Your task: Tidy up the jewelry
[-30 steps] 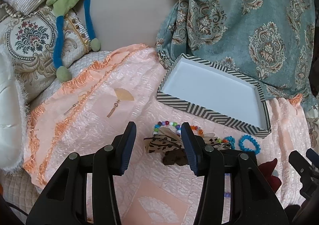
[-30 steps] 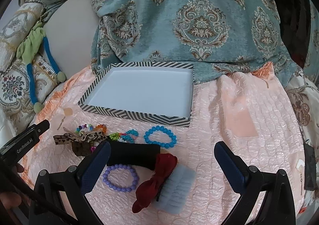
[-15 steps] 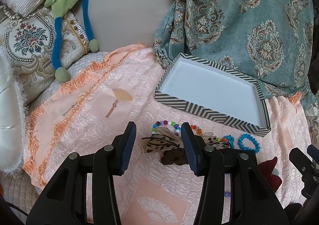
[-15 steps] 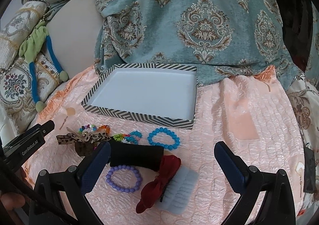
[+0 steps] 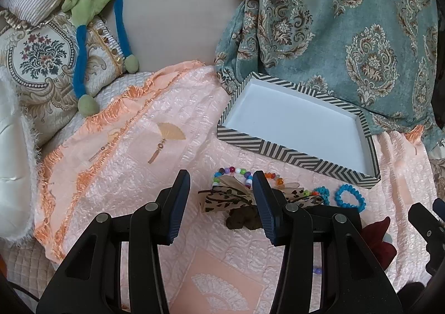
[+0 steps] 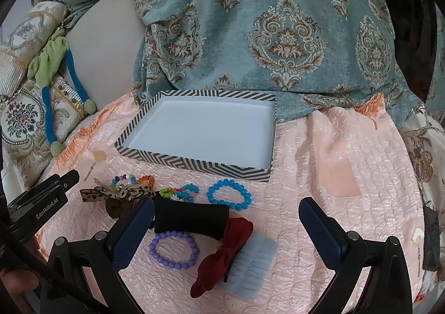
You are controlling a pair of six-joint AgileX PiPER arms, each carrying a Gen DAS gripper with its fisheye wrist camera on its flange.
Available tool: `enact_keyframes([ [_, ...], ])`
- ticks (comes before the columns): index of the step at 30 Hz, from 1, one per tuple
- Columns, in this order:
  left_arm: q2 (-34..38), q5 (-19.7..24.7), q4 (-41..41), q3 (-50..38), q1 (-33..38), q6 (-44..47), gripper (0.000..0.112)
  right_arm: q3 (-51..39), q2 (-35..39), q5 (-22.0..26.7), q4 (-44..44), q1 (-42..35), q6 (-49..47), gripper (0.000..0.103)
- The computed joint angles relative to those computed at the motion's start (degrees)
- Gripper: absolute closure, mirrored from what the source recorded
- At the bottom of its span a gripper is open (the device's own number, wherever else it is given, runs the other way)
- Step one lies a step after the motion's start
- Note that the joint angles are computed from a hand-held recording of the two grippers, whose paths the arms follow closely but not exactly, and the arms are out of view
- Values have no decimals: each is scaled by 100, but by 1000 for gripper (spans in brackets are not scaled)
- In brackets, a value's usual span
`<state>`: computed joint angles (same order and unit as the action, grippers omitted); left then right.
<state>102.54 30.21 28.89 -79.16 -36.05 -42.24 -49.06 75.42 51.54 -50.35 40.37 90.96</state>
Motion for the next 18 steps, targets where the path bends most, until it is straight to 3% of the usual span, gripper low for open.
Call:
enact_keyframes([
  [18, -3, -11, 281, 32, -79, -229, 66, -45, 34, -9, 44, -35, -109, 0],
])
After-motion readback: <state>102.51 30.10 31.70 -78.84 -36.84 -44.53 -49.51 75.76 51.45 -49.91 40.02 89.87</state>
